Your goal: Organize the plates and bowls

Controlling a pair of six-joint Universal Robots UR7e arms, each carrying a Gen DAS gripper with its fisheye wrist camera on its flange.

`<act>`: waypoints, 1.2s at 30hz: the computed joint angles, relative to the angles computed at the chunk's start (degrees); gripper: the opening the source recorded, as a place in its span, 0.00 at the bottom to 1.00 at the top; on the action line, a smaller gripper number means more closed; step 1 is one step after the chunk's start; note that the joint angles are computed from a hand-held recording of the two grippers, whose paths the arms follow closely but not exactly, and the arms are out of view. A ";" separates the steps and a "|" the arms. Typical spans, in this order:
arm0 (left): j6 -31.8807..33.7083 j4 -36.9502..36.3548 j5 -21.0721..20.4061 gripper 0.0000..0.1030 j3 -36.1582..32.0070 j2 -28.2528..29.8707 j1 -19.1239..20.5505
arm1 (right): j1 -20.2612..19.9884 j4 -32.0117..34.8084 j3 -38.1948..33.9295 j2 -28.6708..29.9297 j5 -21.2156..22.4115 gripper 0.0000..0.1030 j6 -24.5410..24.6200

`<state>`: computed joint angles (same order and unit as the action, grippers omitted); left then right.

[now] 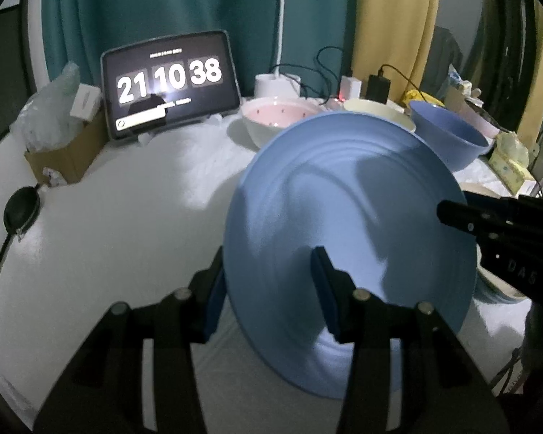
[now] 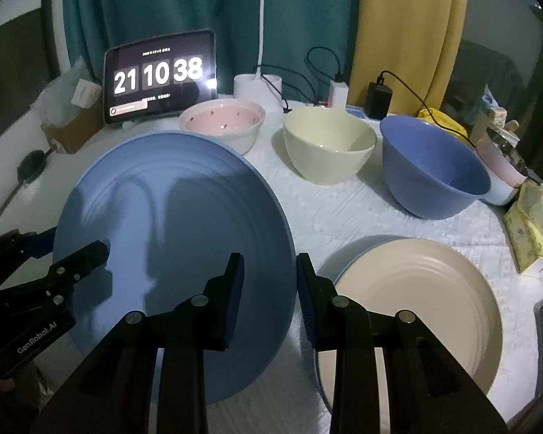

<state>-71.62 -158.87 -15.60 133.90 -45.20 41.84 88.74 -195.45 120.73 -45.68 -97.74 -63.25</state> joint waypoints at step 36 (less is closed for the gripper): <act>10.87 -0.50 0.74 0.45 -10.34 6.38 -2.74 | -5.51 5.69 -0.82 -8.73 6.89 0.31 2.67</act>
<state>-60.75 -159.37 -14.86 123.55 -38.82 39.10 83.23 -189.77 119.91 -54.42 -90.85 -60.58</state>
